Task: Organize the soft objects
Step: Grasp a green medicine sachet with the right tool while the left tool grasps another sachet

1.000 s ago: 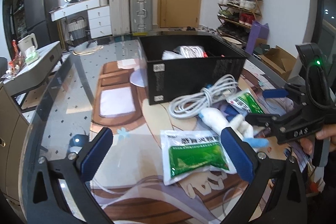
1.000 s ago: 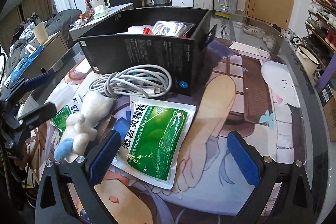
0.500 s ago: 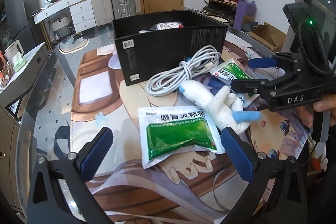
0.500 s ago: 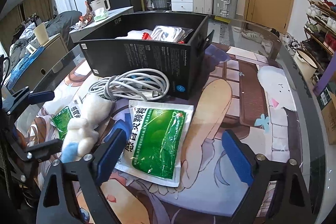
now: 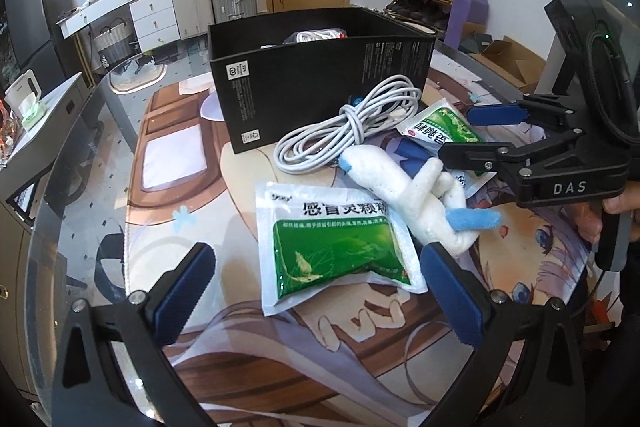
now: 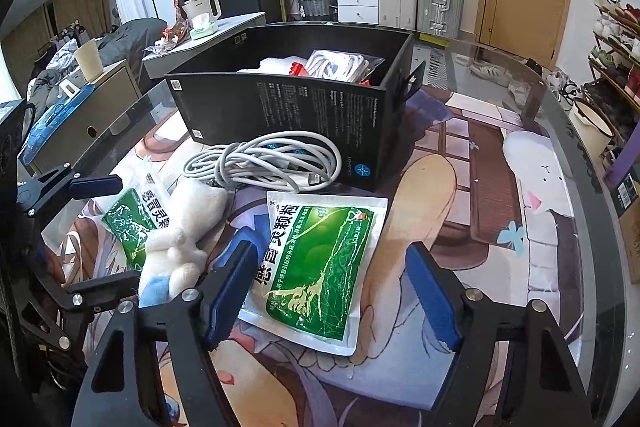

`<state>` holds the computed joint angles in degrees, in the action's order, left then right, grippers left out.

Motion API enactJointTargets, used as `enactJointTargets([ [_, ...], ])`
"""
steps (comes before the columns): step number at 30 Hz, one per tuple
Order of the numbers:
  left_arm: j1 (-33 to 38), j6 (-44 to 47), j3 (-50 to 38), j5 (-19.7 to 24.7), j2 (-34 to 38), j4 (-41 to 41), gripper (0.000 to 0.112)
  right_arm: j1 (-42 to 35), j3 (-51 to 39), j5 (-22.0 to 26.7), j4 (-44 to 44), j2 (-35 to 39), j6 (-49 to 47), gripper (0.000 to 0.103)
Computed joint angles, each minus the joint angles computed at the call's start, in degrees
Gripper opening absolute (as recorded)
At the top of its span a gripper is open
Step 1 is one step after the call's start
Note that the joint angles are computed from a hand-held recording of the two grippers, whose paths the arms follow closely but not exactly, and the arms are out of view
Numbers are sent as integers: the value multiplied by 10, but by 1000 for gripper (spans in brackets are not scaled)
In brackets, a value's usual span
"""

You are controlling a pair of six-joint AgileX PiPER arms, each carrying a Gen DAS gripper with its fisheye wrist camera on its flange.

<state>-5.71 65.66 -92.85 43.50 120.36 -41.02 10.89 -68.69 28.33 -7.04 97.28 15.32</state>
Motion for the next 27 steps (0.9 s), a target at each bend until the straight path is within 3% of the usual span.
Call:
enactJointTargets([
  [4, 1, 9, -5, 14, 2, -6, 103, 0, 2, 1, 0, -4, 0, 78],
  [9, -13, -28, -8, -3, 3, 31, 103, -1, 7, -1, 8, -8, -10, 78],
  [13, -24, -91, -36, -3, 20, 76, 103, -2, 8, -2, 22, -8, -24, 73],
  [17, -23, -96, -42, -3, 25, 75, 102, -6, 7, -3, 66, -5, -66, 64],
  [20, -20, -82, -35, -9, 22, 61, 95, -7, 8, -3, 89, -6, -95, 55],
  [27, -11, -27, -13, -14, 10, 19, 70, -7, 15, -10, 100, -14, -108, 43],
])
